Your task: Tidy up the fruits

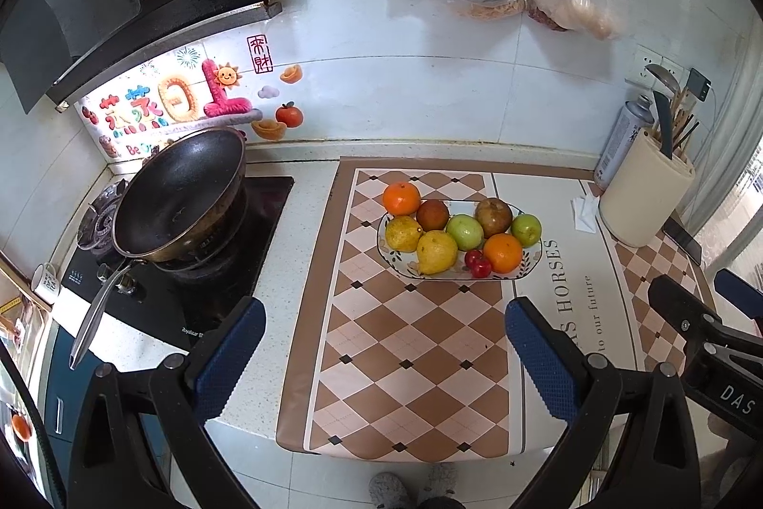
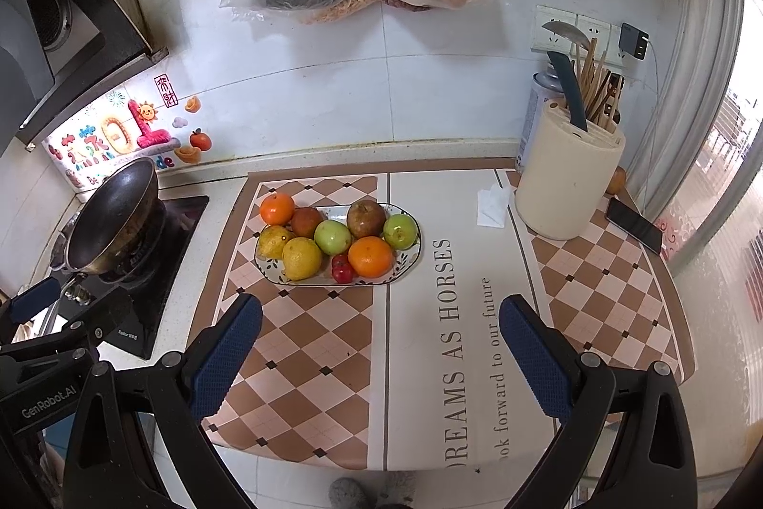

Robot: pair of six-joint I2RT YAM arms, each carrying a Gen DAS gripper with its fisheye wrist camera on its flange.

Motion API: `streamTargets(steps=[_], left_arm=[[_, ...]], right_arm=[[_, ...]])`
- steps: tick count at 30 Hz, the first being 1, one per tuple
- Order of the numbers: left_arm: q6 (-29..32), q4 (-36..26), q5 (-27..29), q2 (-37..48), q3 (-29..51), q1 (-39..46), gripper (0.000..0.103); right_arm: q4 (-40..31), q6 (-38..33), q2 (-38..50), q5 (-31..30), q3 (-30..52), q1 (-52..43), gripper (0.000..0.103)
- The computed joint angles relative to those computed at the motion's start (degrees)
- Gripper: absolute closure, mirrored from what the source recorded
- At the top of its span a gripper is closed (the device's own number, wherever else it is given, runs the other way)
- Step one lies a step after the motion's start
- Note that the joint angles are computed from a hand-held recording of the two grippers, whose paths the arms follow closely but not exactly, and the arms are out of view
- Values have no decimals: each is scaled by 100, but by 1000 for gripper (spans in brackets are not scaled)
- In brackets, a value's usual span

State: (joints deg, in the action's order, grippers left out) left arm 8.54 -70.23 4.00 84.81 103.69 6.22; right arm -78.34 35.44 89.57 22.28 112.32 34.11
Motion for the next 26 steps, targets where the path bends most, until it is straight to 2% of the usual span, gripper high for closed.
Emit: streamTargets(steps=[26], left_arm=[[-62, -53, -9, -73, 78, -42, 0]], right_arm=[[-184, 44, -11, 70, 161, 42, 1]])
